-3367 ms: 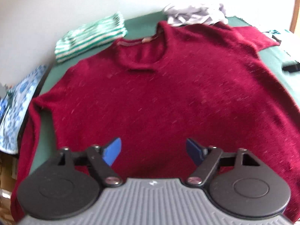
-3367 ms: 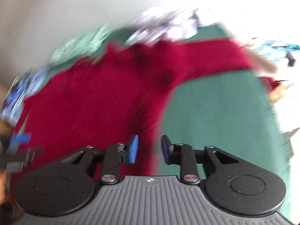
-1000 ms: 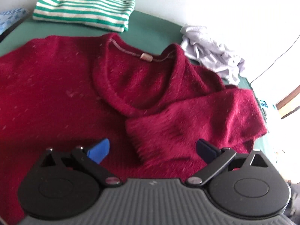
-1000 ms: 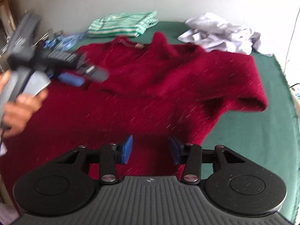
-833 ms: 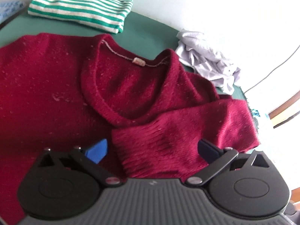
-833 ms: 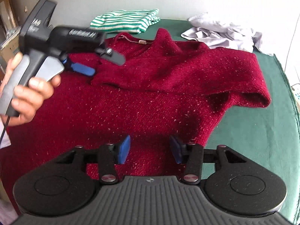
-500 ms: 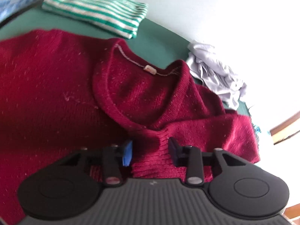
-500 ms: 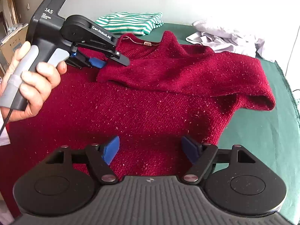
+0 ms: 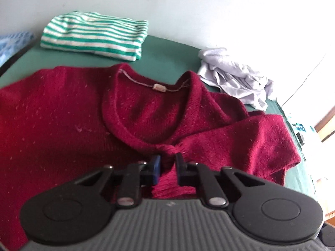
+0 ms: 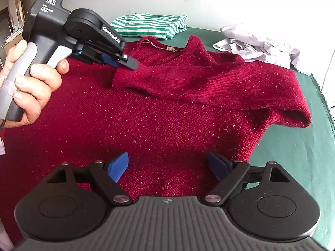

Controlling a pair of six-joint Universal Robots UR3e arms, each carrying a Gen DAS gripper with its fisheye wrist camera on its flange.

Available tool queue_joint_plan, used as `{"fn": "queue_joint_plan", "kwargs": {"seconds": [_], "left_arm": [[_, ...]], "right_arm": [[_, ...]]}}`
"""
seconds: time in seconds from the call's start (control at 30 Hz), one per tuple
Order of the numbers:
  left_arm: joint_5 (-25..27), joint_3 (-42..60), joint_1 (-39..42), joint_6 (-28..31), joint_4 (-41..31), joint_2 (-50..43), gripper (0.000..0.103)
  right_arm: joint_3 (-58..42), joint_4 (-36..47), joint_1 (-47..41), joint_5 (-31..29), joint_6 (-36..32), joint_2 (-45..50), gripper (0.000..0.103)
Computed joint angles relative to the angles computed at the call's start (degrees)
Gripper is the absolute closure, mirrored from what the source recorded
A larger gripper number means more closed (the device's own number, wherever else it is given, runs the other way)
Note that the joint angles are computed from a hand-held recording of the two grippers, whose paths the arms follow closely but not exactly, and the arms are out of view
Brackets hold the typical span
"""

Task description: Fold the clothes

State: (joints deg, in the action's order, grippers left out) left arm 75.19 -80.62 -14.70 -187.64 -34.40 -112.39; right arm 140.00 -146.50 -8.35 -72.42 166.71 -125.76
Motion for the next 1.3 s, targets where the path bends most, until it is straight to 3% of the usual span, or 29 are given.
{"fn": "queue_joint_plan", "kwargs": {"seconds": [0.37, 0.5, 0.6, 0.67, 0.73, 0.77, 0.87, 0.97, 1.03, 1.13, 1.23, 1.3], "left_arm": [[17.6, 5.5, -10.2, 4.5, 1.6, -4.9, 0.103], [19.9, 13.1, -9.6, 5.8, -0.1, -5.7, 0.103], [19.0, 20.5, -7.9, 7.7, -3.6, -6.3, 0.103], [17.3, 26.0, -6.5, 8.7, -7.1, -6.9, 0.103], [15.7, 32.0, -5.4, 9.4, -11.1, -9.0, 0.103], [14.5, 34.5, -4.8, 9.6, -13.3, -9.5, 0.103], [11.4, 41.9, -3.6, 9.8, -17.6, -11.8, 0.103], [8.1, 47.7, -2.4, 9.6, -21.0, -12.2, 0.103], [6.0, 51.1, -1.3, 9.5, -22.5, -11.9, 0.103], [3.1, 54.8, 1.2, 9.8, -24.5, -11.0, 0.103], [-0.4, 48.5, 4.9, 10.2, -22.0, -6.4, 0.103], [-0.8, 43.5, 6.7, 11.3, -19.9, -4.0, 0.103]], "right_arm": [[2.7, -4.8, 0.7, -0.5, 0.4, -0.3, 0.017], [3.0, -6.2, 1.4, -1.1, 1.1, 0.4, 0.017], [2.4, -6.1, 1.8, -1.8, 1.3, 0.8, 0.022], [1.1, -3.5, -0.5, 0.0, 2.6, -0.4, 0.051], [0.0, 0.4, -6.6, 7.3, 2.6, -2.0, 0.065], [-0.7, -1.4, -7.6, 8.5, 4.1, 0.0, 0.066], [-5.8, -12.2, -4.2, 4.8, 10.2, 13.5, 0.072], [-14.5, -16.2, -1.2, 1.6, 13.9, 27.8, 0.077], [-18.3, -18.5, 0.8, -3.4, 15.0, 33.4, 0.091], [-20.8, -22.9, 3.5, -14.2, 18.2, 36.2, 0.085], [-16.6, -23.5, -2.8, -6.8, 25.0, 31.5, 0.077], [-14.6, -21.6, -4.5, -5.2, 29.6, 28.9, 0.076]]}}
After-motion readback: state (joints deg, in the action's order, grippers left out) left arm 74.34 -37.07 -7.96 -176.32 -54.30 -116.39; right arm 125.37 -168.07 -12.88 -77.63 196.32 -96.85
